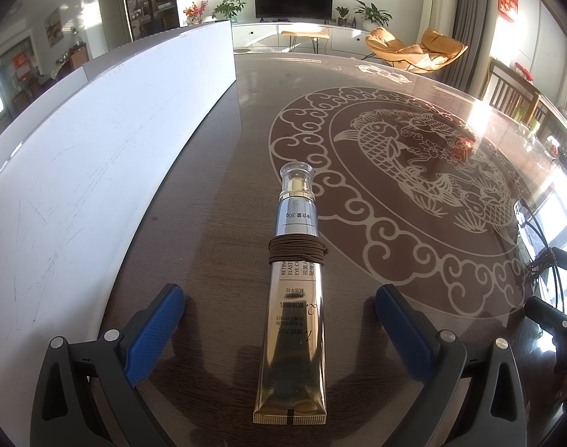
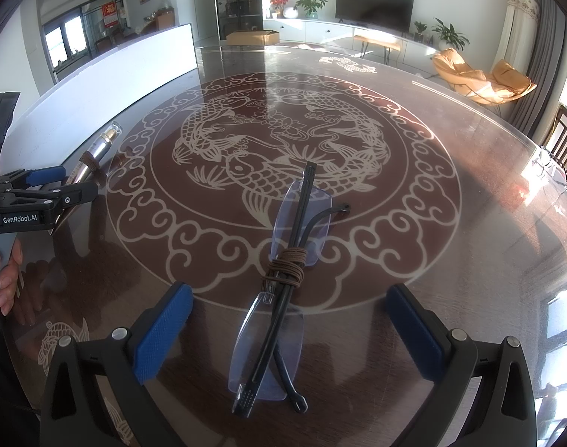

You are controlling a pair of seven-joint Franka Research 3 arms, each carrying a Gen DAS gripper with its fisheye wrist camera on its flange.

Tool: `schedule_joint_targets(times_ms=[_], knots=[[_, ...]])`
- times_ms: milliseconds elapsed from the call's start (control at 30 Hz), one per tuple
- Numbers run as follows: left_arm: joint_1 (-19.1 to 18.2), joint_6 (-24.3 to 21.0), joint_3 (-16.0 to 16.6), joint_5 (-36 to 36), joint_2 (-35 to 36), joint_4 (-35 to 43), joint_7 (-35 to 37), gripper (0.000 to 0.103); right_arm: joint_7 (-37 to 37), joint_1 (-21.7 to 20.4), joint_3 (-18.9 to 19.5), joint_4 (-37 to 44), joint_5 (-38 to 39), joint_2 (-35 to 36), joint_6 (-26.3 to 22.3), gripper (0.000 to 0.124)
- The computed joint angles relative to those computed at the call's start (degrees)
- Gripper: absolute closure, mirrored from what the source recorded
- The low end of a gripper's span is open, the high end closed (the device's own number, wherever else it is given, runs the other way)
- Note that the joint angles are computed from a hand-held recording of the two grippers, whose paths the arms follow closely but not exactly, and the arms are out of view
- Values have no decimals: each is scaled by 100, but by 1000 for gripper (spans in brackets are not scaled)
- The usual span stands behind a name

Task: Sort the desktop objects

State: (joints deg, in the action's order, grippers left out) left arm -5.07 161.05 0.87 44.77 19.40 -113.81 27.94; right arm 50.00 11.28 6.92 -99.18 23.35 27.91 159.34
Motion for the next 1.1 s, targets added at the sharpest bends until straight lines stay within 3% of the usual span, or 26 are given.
schedule_joint_targets(times_ms=[733,933,1100], knots=[[15,19,-10,-29,-1,-8,35,0,-5,2,-3,1,5,3,1,21],[261,362,-255,-484,-170,-326,941,0,-35,-24,27,13,41,10,-22,21],[127,354,-154,-509,-214,-370,977,0,251,99,-219,542,-312,189,-768,21]])
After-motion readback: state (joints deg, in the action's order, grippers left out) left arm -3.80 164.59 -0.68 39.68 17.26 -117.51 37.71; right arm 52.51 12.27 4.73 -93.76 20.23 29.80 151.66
